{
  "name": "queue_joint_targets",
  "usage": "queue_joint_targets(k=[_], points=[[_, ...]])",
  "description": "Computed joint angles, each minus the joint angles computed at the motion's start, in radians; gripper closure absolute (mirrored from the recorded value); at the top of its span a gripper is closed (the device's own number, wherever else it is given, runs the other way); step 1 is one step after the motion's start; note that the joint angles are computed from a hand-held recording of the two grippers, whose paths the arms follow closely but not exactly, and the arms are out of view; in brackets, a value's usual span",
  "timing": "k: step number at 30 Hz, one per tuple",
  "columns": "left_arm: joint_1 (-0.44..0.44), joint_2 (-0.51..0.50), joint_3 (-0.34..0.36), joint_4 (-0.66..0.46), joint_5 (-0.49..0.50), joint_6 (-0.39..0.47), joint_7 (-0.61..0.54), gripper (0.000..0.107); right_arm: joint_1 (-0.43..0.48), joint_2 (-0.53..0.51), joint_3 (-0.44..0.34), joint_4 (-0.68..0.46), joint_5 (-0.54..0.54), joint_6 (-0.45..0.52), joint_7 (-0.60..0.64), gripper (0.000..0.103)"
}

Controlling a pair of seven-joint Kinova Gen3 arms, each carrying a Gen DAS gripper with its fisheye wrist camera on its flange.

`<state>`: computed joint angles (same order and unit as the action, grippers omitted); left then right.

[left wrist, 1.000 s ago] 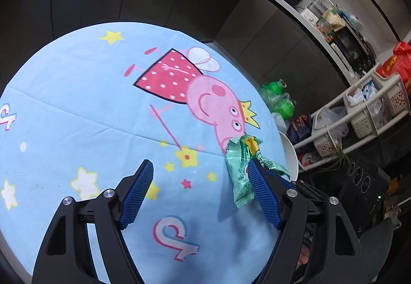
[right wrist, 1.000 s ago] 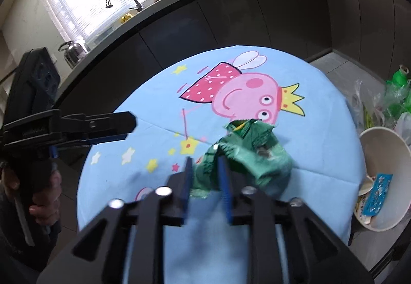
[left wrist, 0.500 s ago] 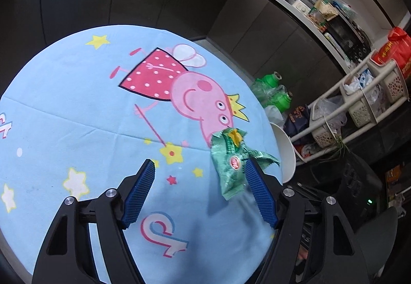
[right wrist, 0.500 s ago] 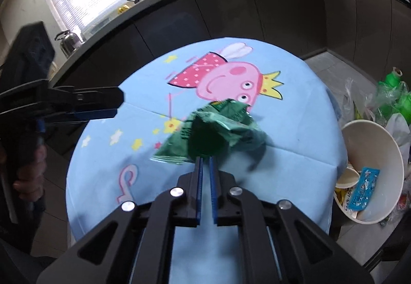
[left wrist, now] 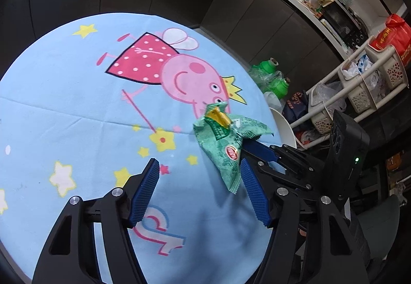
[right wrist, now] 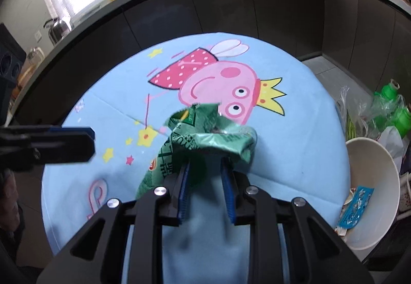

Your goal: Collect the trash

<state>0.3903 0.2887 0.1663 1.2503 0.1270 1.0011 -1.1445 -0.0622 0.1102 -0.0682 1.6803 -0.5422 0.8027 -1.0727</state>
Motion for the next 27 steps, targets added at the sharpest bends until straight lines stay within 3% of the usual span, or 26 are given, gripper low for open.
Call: queue_joint_targets(k=[2,3,4,16,20,27], points=[[-0.009,-0.008,-0.008,0.015,0.004,-0.004,0.013,0.046,-0.014,-0.003,-0.006,0.006,0.034,-0.021,0.010,0.081],[-0.014,-0.012,-0.011,0.022,0.006,-0.006,0.020,0.046,-0.022,-0.001,-0.003,0.001,0.050,-0.015,0.012,0.096],[-0.020,-0.016,-0.013,0.029,0.008,-0.009,0.026,0.046,-0.011,0.005,-0.014,-0.012,0.049,0.004,0.022,0.098],[-0.054,-0.066,-0.015,0.075,0.014,-0.056,0.059,0.041,-0.083,-0.123,0.003,-0.038,0.219,-0.011,-0.017,0.099],[-0.051,-0.078,-0.010,0.081,0.008,-0.063,0.060,0.040,-0.081,-0.165,0.030,-0.027,0.170,-0.013,0.001,0.099],[-0.053,-0.122,-0.012,0.118,0.004,-0.085,0.084,0.040,-0.139,-0.249,0.019,-0.009,0.241,-0.113,0.003,0.099]])
